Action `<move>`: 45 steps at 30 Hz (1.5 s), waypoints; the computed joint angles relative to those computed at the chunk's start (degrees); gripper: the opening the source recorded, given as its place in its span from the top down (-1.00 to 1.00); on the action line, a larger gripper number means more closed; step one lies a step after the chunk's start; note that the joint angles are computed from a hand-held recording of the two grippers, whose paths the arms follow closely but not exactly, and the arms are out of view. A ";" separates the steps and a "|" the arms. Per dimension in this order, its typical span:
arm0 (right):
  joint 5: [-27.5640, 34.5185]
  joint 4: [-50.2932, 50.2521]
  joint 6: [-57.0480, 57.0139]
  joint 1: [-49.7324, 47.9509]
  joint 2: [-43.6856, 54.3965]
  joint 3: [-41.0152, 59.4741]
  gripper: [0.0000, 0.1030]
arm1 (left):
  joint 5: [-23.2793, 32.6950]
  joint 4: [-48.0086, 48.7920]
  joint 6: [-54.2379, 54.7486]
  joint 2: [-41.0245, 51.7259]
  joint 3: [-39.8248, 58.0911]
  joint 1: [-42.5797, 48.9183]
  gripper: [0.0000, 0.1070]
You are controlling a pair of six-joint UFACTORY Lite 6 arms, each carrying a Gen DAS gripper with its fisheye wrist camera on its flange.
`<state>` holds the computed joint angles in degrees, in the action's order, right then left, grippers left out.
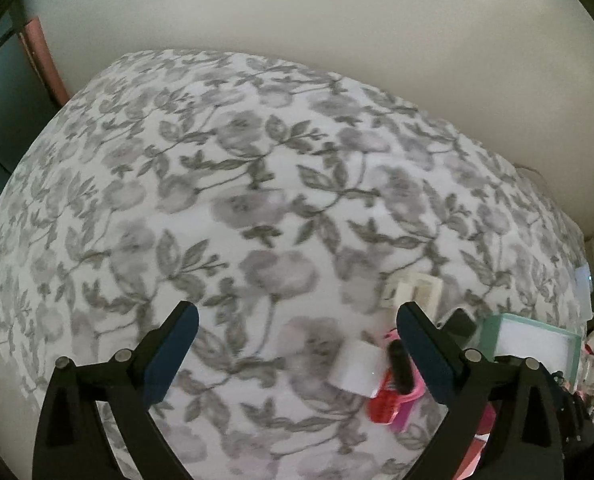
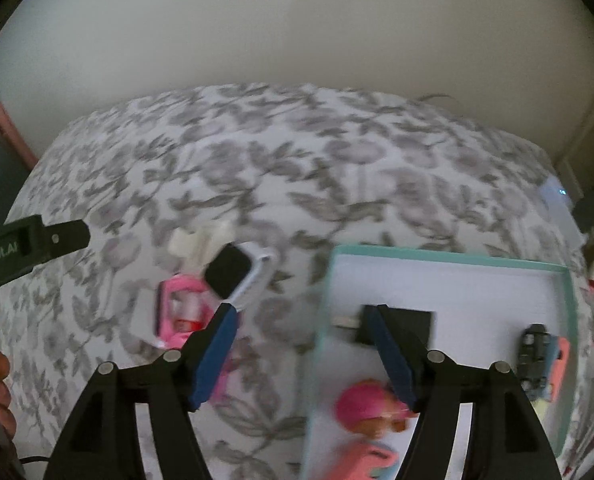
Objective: Organize rigid objects
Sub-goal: 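Move both open tools back toward the remaining pile, then grasp pink watch band with right tool while left tool approaches white charger plug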
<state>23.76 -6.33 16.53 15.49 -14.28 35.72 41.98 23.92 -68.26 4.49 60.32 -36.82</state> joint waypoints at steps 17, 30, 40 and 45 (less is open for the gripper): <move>-7.07 44.36 -37.50 2.21 10.20 -0.22 -0.41 | -4.62 -8.95 5.07 -0.79 -9.39 4.42 -0.86; -9.10 67.77 -58.69 2.30 14.99 0.15 -0.28 | -6.69 -12.41 9.75 1.10 -8.68 5.65 -0.86; -9.55 66.57 -58.67 3.08 14.74 0.64 0.08 | -7.32 -13.48 11.43 2.95 -7.28 5.61 -0.86; -7.31 67.48 -61.03 1.45 13.11 0.27 0.39 | -8.00 -15.09 13.16 3.98 -6.33 5.55 -0.86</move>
